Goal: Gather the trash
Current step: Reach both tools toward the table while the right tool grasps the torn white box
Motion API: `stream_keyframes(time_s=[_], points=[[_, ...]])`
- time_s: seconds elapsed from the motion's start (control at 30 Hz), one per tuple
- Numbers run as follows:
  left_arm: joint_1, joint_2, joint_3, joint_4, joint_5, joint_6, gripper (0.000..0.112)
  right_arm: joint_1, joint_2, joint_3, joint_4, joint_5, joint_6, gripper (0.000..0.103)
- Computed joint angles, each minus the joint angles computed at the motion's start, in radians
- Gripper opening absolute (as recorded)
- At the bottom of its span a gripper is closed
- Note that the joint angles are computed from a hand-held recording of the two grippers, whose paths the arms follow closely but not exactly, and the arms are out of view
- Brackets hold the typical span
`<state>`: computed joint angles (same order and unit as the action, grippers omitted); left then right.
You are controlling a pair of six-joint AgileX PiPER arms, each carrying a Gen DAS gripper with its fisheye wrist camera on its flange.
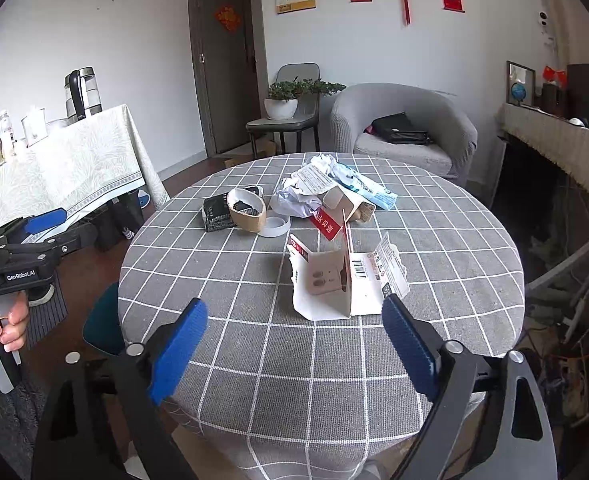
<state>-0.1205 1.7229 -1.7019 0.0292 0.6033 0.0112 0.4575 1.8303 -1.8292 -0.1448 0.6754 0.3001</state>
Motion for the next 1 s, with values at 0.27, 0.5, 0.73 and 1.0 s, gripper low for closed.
stream_keyframes(time_s=[0.27,0.5,0.73,1.0], points=[[0.001,0.055,-0.084,-0.119,0.02,0.095,0.094,-0.034,0.08,-0.135,0.027,0.091,-0.038,0.06],[-0.012,0.157,-0.23,-0.2,0.092,0.157,0.079,-0.074,0.132,-0.199,0.068,0.153,-0.089,0.049],[-0.035,0.301,-0.463,-0.244,0.228,0.157,0.069,-0.121,0.25,-0.383,0.157,0.24,-0.174,0.036],[-0.07,0.469,-0.758,-0.194,0.396,0.099,0.069,-0.141,0.468,-0.762,0.203,0.451,-0.236,0.014]])
